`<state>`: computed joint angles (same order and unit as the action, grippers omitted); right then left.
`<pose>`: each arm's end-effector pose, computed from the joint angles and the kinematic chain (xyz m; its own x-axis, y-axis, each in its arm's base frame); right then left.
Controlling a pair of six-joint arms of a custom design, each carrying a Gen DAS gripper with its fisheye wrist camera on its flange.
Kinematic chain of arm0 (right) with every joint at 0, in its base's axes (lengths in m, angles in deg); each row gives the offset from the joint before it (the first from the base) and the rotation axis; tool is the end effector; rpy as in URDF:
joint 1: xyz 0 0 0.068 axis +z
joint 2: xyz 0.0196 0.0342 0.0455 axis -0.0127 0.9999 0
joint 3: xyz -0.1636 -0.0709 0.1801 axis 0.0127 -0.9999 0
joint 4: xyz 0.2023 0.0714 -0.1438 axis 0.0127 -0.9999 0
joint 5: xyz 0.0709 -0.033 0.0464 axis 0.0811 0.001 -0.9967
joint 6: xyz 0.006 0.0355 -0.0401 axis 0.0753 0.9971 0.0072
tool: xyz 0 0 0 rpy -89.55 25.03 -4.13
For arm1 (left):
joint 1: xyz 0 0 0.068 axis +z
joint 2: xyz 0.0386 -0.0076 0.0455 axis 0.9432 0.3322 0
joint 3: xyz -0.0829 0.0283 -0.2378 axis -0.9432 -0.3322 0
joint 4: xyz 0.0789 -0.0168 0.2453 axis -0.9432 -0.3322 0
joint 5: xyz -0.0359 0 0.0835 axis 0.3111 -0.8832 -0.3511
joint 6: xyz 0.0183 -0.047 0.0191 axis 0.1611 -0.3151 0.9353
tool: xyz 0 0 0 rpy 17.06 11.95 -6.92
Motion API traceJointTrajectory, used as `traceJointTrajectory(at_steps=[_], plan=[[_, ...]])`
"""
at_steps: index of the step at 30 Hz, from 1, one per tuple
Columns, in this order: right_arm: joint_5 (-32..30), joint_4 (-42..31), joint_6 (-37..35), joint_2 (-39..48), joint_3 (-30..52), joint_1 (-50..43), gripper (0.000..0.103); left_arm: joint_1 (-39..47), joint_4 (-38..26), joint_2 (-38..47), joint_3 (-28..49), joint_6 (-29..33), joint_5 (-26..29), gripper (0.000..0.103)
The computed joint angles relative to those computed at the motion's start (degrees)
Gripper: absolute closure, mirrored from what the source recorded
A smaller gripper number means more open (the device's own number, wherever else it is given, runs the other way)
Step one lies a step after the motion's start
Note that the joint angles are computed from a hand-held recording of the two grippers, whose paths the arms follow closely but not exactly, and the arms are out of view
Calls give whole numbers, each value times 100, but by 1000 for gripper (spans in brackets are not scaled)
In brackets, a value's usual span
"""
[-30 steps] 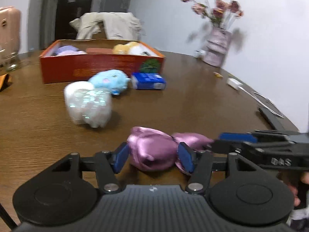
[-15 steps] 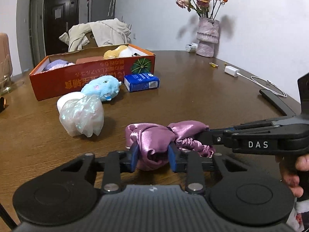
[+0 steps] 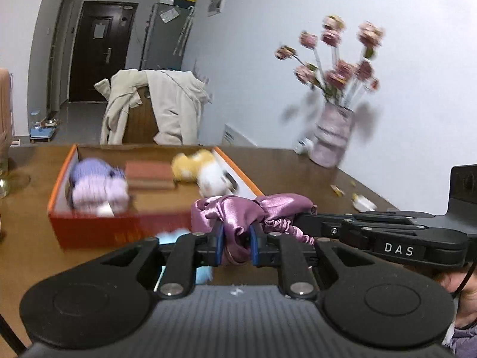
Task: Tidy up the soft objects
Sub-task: 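Carry the pink scrunchie into the box and open the right tool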
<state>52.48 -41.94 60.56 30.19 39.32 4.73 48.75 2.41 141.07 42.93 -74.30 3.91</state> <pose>0.2805 0.0460 0.1931 -0.4719 -0.0418 -0.8807 -0.5495 0.7951 0.2567 0.2298 -0.0929 0.2077 -0.4877 -0.0452 -0.8718 0.2878 0.9345 -0.2094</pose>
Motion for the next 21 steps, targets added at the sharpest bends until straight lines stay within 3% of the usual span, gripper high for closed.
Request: traceJointTrajectory(at_steps=[5,11,13,18,20,21], plan=[[510,-532,135,2259,2471,498,96,1038,-167,2022,1775,145,698,86],[1161,-1844,81,4418,5069,977,96,1498,-899,3928,3541,374,512,85],[1282,-2378,-84,4933,5731,1090,96,1526,-1050,4082,3608,595,391,85],[1205,-2740,-319,5293,6074,1218,93,1612,-852,3880,3101,993,334,82],[1114,-2828,-339,5324,6128,1253,92,1653,-859,3788,3015,1028,253,78],[1097,-2845,-345,5319,6134,1275,92,1656,-902,3708,2972,1048,223,69]])
